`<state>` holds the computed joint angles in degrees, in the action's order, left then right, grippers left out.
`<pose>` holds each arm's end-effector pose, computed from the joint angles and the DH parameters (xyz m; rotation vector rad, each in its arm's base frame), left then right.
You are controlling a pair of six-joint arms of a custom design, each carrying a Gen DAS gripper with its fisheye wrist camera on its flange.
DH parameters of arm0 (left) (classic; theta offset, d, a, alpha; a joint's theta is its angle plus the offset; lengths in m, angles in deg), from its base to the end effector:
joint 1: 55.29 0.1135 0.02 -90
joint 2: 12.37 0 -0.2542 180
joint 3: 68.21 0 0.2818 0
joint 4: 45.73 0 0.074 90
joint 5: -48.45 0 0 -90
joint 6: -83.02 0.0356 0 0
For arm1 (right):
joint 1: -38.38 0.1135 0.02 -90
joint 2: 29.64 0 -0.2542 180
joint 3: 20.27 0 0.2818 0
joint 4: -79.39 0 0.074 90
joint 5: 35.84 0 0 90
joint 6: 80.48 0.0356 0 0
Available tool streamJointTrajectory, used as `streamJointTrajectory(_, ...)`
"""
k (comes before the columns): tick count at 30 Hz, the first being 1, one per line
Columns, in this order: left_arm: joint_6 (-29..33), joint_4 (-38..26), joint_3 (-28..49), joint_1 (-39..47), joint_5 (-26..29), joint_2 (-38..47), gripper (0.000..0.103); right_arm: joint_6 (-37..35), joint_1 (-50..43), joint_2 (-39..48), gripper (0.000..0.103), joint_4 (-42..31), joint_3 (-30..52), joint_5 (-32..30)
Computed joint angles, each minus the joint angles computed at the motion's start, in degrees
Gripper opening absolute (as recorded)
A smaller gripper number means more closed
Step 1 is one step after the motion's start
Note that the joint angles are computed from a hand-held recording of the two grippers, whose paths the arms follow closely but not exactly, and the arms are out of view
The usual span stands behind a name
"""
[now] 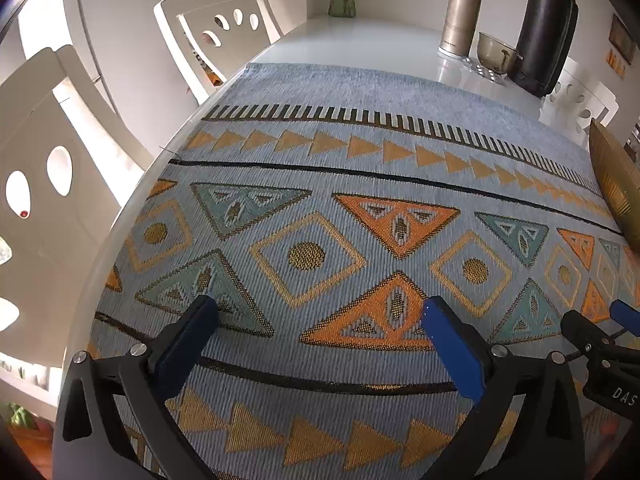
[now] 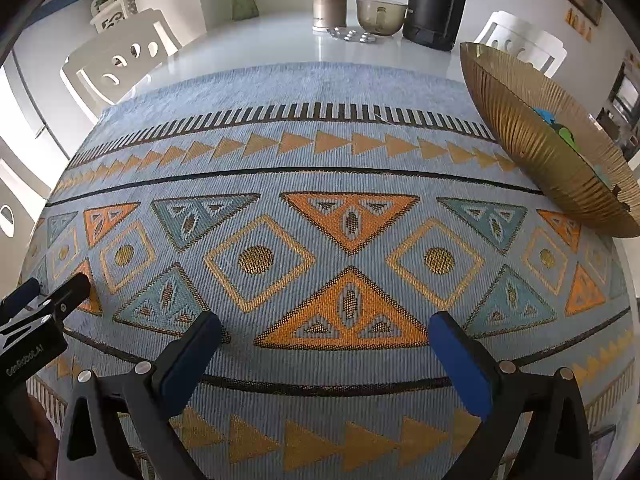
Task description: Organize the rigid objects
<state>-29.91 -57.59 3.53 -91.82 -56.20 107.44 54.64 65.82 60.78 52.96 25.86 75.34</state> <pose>0.3179 -0.2243 0.0306 0.2156 2.5550 -0.0553 0.2358 0.1079 0.0697 0.4908 2.6079 -0.1332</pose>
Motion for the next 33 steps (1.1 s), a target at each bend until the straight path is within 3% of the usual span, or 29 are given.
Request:
streamJointTrajectory(25, 0.62, 0.07, 0.41, 0.24, 0.08, 0.27, 0.103, 0.54, 1.83, -1.66, 0.103, 2.69, -2.91, 2.73)
streamJointTrajectory(33, 0.18, 4.29, -1.94, -0.37, -1.43, 0.01, 0.103, 2.54, 1.82, -0.91, 0.103, -0.64, -0.97, 1.87)
